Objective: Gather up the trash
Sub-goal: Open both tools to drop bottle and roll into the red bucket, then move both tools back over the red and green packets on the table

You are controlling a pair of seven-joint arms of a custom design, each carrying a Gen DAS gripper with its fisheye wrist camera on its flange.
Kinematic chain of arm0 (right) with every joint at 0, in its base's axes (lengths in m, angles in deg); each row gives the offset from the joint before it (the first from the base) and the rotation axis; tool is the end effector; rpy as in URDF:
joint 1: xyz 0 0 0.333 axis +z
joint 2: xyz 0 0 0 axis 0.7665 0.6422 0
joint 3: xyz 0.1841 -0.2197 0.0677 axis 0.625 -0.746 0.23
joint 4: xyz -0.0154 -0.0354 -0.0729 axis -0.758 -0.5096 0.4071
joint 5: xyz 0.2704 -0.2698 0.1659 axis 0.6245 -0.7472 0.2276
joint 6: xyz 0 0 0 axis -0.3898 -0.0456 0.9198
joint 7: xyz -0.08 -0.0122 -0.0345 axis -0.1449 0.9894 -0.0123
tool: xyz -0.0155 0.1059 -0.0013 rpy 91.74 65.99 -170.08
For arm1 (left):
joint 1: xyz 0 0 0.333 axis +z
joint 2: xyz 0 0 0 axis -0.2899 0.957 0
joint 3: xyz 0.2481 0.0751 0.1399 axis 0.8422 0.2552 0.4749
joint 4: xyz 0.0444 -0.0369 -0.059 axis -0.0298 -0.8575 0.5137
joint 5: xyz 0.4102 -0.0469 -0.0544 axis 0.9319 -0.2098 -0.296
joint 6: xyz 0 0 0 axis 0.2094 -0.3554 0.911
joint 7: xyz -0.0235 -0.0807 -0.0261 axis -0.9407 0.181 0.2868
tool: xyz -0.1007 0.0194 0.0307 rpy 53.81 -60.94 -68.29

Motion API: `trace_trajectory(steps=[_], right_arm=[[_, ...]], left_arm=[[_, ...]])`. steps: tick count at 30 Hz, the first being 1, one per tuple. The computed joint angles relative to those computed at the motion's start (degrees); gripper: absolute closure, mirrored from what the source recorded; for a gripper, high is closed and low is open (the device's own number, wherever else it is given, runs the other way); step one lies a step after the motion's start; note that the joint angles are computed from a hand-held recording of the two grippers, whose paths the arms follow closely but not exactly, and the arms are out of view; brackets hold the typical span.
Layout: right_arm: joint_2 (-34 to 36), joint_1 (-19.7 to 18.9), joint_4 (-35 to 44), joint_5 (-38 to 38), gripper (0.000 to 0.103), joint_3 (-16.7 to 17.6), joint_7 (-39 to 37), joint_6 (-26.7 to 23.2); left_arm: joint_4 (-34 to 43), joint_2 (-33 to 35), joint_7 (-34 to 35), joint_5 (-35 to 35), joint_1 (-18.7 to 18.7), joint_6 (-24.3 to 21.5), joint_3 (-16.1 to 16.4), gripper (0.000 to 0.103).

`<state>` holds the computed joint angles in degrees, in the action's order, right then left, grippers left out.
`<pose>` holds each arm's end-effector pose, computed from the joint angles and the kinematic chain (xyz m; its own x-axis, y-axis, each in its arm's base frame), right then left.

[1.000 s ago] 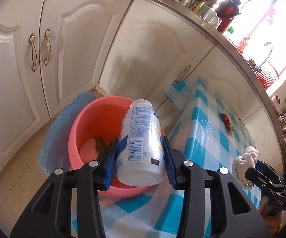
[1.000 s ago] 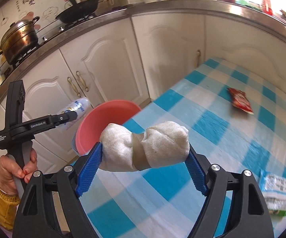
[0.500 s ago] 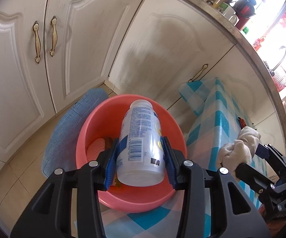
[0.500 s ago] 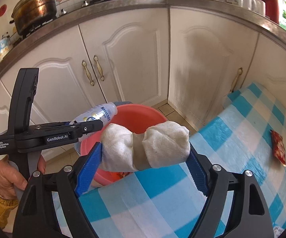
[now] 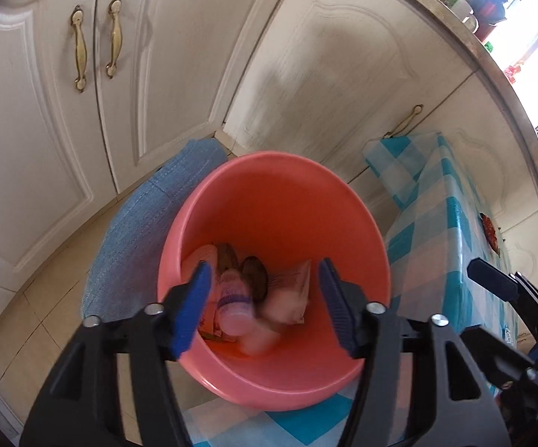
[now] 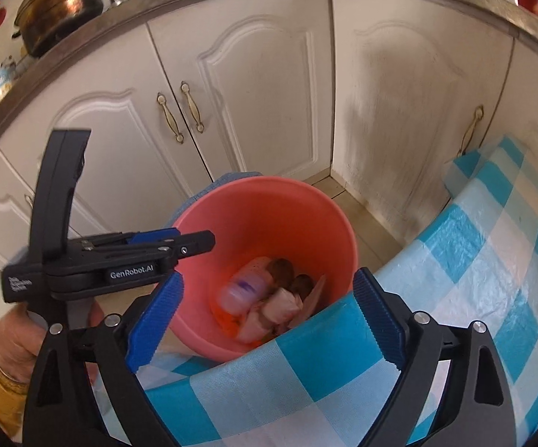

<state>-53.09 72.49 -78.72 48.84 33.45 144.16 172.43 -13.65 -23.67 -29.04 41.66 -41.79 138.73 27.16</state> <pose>0.6469 0.3665 0.5308 0.3433 -0.9131 -0.2202 -0.8114 -0.1702 -0.5591 0.6819 -0.4082 0.4522 -0.0254 -0.9225 0.3850 -0.8855 -0.1580 -0.4370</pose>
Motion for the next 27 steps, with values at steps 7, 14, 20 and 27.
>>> trace_trajectory(steps=[7, 14, 20, 27], right_arm=[[-7.8, -1.2, -10.8, 2.2, 0.012, -0.3, 4.1, 7.6], [-16.6, -1.2, -22.3, 0.0, 0.012, -1.3, 11.0, 13.3], [-20.8, -1.0, -28.0, -2.8, 0.012, -1.7, 15.8, 15.4], [-25.7, -1.1, -34.3, -5.3, 0.012, -2.0, 20.0, 17.0]], left_arm=[[-3.9, -2.7, -2.3, 1.3, -0.5, 1.3, 1.0, 0.018], [-8.5, -6.0, -4.4, 1.3, 0.1, 4.2, 0.3, 0.016], [-9.2, -6.9, -3.8, 1.0, 0.2, 4.8, -0.3, 0.014], [-8.9, -7.5, -2.7, 1.1, -0.7, 4.9, -0.9, 0.014]])
